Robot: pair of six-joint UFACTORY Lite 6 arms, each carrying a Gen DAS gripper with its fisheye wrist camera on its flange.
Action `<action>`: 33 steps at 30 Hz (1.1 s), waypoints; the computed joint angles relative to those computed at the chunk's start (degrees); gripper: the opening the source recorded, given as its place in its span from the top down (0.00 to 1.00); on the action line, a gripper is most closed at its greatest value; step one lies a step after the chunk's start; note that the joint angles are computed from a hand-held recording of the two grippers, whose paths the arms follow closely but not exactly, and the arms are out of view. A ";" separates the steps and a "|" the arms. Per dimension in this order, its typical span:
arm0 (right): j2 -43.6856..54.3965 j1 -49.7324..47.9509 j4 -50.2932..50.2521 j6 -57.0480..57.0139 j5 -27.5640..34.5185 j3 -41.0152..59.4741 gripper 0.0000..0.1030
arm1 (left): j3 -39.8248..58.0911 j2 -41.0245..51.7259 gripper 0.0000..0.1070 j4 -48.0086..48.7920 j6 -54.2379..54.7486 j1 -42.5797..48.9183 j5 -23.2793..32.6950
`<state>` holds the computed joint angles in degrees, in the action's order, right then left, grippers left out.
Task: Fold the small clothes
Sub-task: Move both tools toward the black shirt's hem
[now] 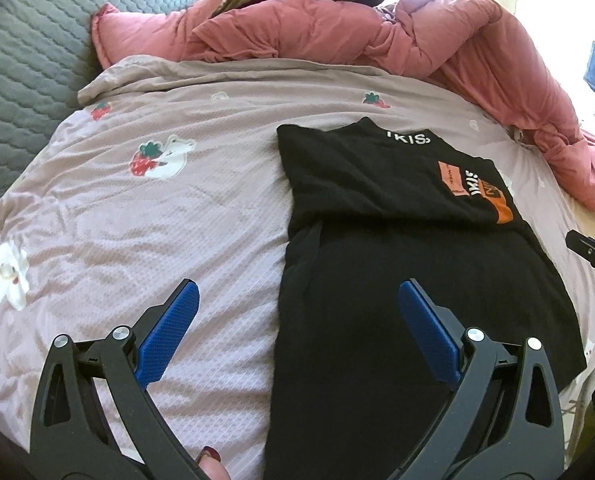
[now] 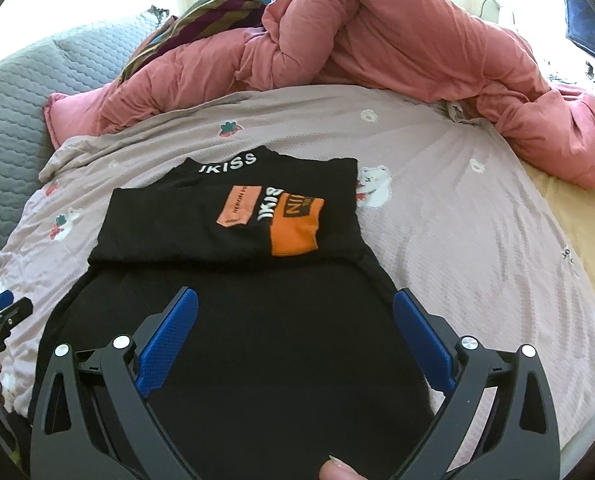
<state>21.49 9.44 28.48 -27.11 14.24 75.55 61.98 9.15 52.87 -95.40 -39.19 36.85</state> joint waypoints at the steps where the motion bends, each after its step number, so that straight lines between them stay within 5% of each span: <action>1: -0.16 -0.28 0.02 -0.20 0.07 -0.41 0.05 | -0.81 -0.53 0.13 0.11 -0.43 -0.09 -0.10; 25: -6.39 -3.35 -2.55 0.28 0.45 -10.60 0.05 | -16.62 -11.46 0.13 2.80 -11.23 -5.37 -4.85; 33: -7.96 -3.63 -8.14 4.00 1.18 -13.14 0.05 | -20.49 -12.62 0.36 0.98 -11.56 -6.22 -11.62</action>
